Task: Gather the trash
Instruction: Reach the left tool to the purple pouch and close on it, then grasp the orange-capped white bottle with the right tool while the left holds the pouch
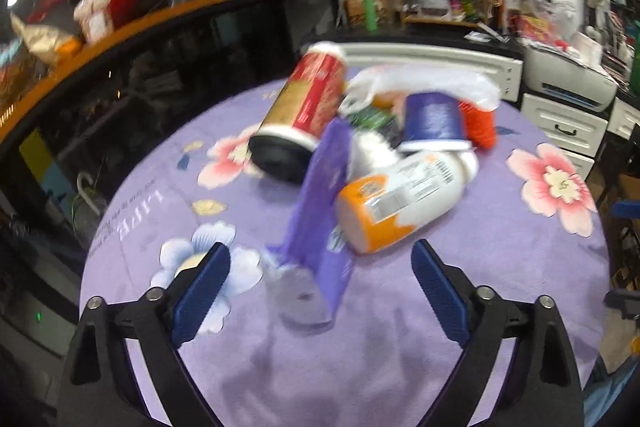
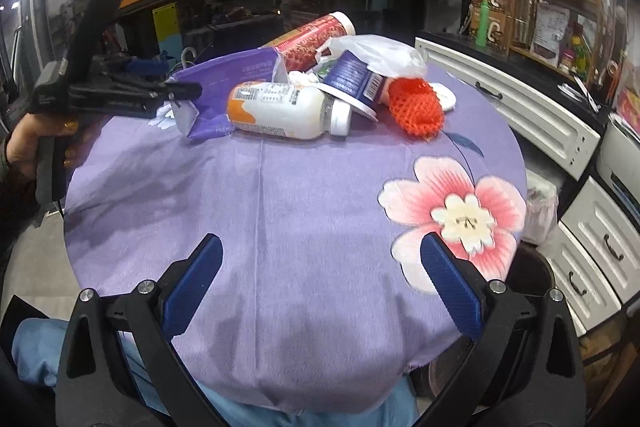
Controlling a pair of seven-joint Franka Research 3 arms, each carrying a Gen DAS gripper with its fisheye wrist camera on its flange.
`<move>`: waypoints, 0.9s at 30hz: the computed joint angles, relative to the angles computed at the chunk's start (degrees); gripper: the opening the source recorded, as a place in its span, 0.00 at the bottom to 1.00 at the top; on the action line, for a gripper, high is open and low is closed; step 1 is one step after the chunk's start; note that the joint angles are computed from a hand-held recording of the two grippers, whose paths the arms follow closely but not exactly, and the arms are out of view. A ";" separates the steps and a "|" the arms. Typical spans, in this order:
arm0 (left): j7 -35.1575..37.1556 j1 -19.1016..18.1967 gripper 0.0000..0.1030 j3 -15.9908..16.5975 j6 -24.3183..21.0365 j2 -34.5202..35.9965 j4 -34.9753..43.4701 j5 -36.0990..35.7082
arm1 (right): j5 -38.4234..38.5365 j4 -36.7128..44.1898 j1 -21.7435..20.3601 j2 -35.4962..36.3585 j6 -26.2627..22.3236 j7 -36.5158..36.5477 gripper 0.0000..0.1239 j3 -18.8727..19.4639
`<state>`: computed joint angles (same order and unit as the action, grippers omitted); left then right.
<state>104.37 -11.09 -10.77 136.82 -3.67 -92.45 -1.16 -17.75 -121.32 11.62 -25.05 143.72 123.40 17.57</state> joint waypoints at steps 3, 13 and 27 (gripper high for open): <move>-0.90 0.54 0.79 0.30 -3.53 1.62 1.87 -0.07 | 0.08 1.91 0.56 2.02 0.23 -2.04 0.79 -0.45; 3.50 2.04 0.50 0.05 -8.18 5.69 6.28 -5.19 | 2.78 13.05 6.01 12.25 -2.16 -21.84 0.79 -4.69; 4.06 3.12 0.31 -0.39 -7.41 7.67 7.68 -6.89 | -12.76 38.70 14.67 33.65 -12.66 -43.68 0.73 -9.06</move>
